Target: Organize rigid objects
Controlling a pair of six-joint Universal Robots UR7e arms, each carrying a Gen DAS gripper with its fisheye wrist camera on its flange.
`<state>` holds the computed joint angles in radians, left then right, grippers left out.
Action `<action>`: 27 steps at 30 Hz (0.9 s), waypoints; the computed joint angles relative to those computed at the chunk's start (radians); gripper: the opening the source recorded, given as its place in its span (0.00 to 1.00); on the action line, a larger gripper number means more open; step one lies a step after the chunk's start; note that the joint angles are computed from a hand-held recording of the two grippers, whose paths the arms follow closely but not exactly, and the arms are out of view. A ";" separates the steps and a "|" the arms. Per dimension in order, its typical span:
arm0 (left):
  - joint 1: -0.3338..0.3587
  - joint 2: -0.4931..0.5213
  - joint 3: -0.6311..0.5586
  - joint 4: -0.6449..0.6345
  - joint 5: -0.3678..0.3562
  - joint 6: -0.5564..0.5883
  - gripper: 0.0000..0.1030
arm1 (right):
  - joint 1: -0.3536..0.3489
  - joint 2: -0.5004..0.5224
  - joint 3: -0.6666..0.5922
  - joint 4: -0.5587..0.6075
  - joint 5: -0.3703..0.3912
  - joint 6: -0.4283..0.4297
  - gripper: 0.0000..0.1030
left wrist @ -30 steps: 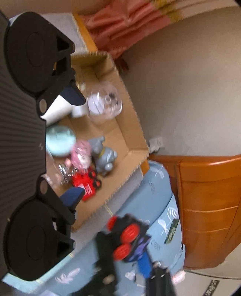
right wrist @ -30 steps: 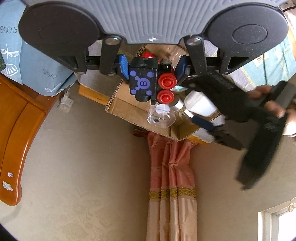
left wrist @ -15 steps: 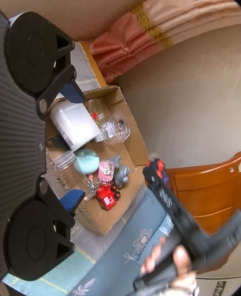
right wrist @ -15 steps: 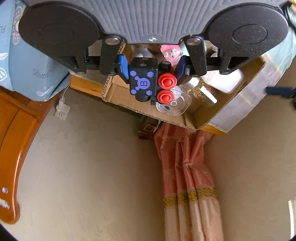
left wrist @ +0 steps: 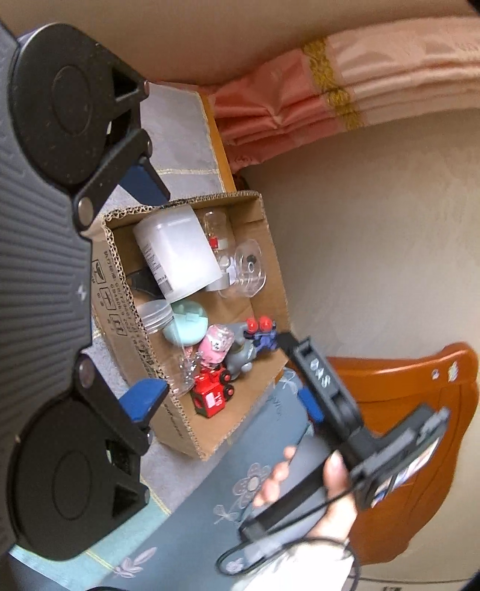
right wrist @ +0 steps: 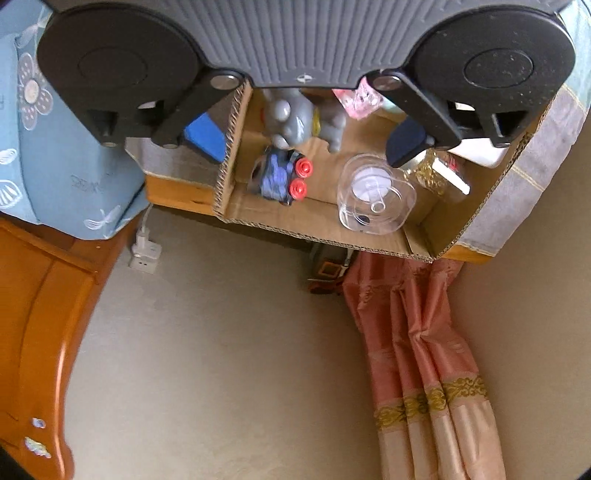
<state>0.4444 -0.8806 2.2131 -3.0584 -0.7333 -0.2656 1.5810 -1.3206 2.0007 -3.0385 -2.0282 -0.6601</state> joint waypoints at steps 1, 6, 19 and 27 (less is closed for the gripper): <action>-0.004 -0.002 0.005 -0.006 0.003 -0.010 0.97 | 0.006 -0.011 0.011 -0.003 -0.013 0.006 0.97; -0.030 -0.009 0.020 0.034 0.048 -0.076 0.97 | 0.050 -0.063 0.080 -0.038 -0.092 0.028 1.00; -0.091 -0.034 0.105 0.285 0.106 -0.526 0.98 | 0.079 -0.144 0.448 -0.383 -0.229 0.104 1.00; -0.168 -0.126 0.108 0.528 0.113 -0.723 0.98 | 0.144 -0.197 0.558 -0.411 -0.279 0.170 1.00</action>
<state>0.2765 -1.0063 2.3209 -2.5307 -0.6207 -0.9889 1.7253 -1.5180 2.5583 -3.4498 -2.3069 -0.4896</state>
